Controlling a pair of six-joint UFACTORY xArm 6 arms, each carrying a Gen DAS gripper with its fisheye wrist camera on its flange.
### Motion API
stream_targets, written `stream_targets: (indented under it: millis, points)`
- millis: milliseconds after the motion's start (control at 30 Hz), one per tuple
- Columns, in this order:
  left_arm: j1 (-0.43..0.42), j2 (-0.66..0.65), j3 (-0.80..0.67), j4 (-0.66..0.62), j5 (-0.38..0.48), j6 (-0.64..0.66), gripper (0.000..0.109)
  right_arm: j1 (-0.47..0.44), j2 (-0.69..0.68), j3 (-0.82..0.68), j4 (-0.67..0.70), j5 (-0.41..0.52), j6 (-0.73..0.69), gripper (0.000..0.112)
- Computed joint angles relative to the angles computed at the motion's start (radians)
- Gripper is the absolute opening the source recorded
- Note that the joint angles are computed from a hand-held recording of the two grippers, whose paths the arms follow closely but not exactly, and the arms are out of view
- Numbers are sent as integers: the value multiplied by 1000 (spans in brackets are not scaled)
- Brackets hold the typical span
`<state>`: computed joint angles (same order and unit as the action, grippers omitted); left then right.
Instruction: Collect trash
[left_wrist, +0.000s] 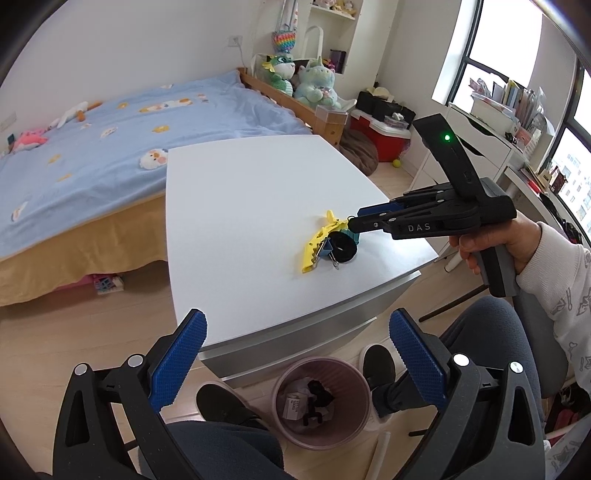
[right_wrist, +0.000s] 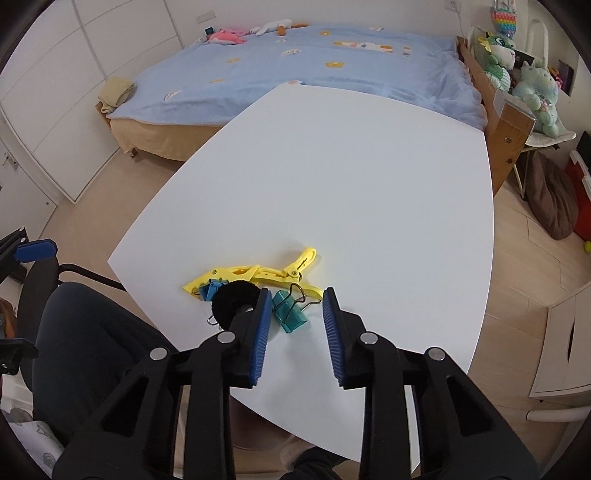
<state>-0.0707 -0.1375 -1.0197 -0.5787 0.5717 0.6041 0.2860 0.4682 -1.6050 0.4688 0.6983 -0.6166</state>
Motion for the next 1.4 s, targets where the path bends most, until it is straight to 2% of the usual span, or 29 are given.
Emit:
stream_targets:
  millis: [67, 233, 533, 933, 1400]
  points:
    - [0, 5, -3, 1, 2, -1, 95, -1, 7, -7, 7, 5, -2, 25]
    - [1, 12, -9, -1, 5, 0, 95, -1, 18, -22, 17, 18, -11, 10]
    - [1, 22, -14, -8, 10, 6, 95, -5, -12, 10, 50, 1, -41, 1]
    - [-23, 54, -53, -15, 5, 22, 95, -10, -95, 92, 73, -49, -27, 1]
    - [-63, 182, -195, 13, 38, 20, 95, -31, -189, 214, 104, -101, -21, 1]
